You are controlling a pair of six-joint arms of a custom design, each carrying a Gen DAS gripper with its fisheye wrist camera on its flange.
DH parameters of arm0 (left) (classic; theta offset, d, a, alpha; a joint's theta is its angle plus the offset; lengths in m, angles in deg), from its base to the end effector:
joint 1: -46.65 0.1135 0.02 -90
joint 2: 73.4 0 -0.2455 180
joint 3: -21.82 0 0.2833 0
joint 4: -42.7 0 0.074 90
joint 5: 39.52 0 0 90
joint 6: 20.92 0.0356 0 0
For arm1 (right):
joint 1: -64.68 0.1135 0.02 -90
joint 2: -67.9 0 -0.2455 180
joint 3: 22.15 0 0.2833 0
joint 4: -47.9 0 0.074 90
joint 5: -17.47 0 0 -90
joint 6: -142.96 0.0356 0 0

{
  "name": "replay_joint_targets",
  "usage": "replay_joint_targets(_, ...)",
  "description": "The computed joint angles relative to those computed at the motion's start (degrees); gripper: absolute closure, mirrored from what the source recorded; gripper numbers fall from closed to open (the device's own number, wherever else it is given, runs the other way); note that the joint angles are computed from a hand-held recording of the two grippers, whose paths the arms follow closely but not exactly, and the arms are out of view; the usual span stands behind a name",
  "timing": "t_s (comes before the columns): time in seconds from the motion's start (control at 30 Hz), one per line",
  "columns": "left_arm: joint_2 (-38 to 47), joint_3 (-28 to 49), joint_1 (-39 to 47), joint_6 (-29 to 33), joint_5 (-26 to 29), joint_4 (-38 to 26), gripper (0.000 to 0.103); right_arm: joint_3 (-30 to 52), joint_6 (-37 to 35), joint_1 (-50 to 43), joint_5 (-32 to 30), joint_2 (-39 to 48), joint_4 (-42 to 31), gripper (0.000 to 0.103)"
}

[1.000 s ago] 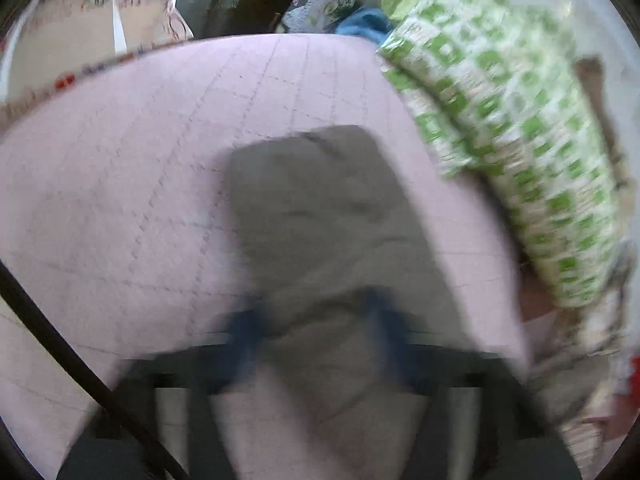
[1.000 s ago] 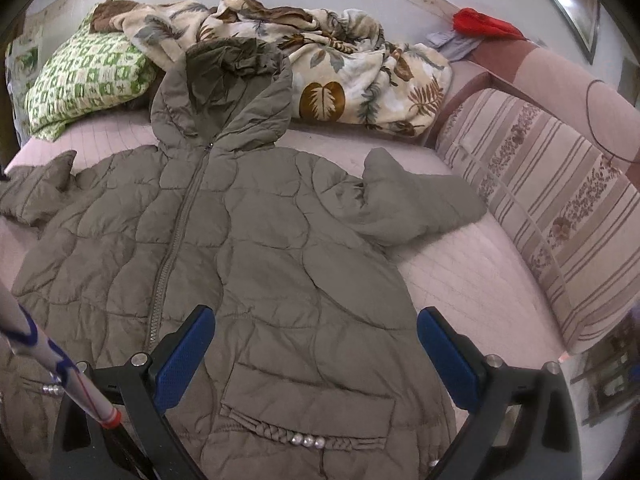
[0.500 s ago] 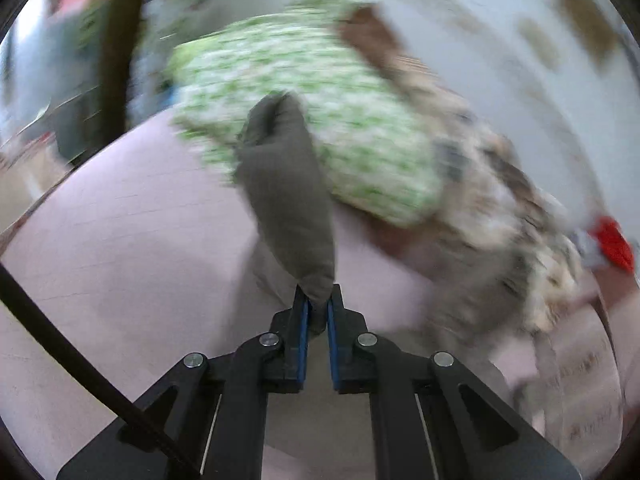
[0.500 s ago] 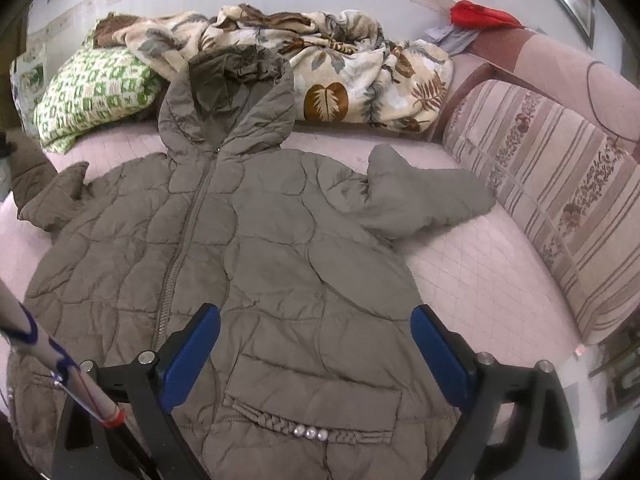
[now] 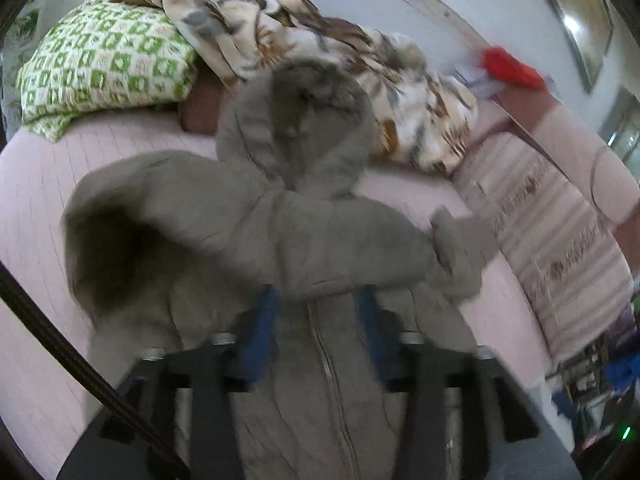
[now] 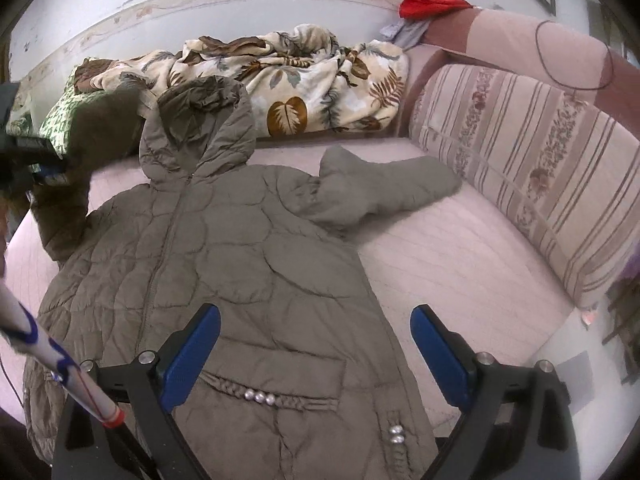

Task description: Fold large clothes

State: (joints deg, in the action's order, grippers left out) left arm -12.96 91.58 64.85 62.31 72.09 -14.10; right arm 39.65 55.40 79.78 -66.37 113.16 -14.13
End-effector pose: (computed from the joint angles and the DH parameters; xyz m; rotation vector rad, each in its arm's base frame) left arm 0.2424 0.0659 0.2940 -0.3372 2.3288 -0.3547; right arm 0.1897 0.0472 0.2905 -0.2084 2.3498 0.0217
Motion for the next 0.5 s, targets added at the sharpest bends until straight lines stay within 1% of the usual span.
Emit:
replay_joint_targets(0.03, -3.14, -2.68, 0.14, -0.13, 0.12, -0.08, 0.04, 0.01, -0.38, -0.28, -0.44, 0.04, -0.17, 0.005)
replay_joint_targets(0.07, -6.94, -5.65, 0.94, 0.11, 0.67, -0.48, 0.034, -0.09, -1.03, -0.79, -1.1, 0.16, -0.17, 0.005)
replay_joint_targets(0.1, -10.58, -8.29, 2.39, 0.92, 1.15, -1.01, 0.033, -0.13, -1.47, -0.77, -1.45, 0.35, -0.29, 0.005)
replay_joint_targets(0.13, -12.01, -9.35, 3.47, 1.69, 0.94, -1.15, 0.033, -0.2, -1.89, -0.82, -2.05, 0.63, -0.26, 0.005)
replay_joint_targets(0.2, -19.06, -13.46, 7.59, 4.57, -1.35, -3.09, 0.033, 0.74, -2.04, -0.43, -4.41, 3.15, 0.17, 0.005)
replay_joint_targets(0.23, -19.74, -14.41, 8.97, 4.99, -2.34, -2.01, 0.033, 1.4, -1.63, -0.28, -5.69, 4.86, 0.78, 0.005)
replay_joint_targets(0.3, -21.47, -16.82, 16.99, 7.92, -2.09, -0.75, 0.033, 3.83, -0.05, -0.25, -9.4, 10.7, 2.48, 0.004)
replay_joint_targets(0.37, -20.13, -18.15, 22.93, 9.69, -2.35, 3.07, 0.033, 6.74, 3.16, 0.31, -12.6, 18.1, 4.87, 0.004)
replay_joint_targets(0.4, -19.49, -18.58, 24.63, 10.3, -3.76, 4.7, 0.033, 8.62, 5.14, 0.92, -13.7, 22.51, 6.35, 0.004)
replay_joint_targets(0.43, -17.49, -18.5, 26.49, 11.5, -6.81, 6.76, 0.033, 10.75, 7.1, 1.59, -14.23, 26.99, 7.68, 0.004)
replay_joint_targets(0.47, -15.74, -18.06, 27.67, 12.24, -8.63, 8.06, 0.033, 13.3, 8.95, 2.17, -14.74, 31.62, 8.7, 0.004)
replay_joint_targets(0.5, -13.74, -17.47, 29.33, 12.94, -9.56, 9.64, 0.033, 16.31, 11.05, 2.77, -15.36, 36.45, 9.62, 0.004)
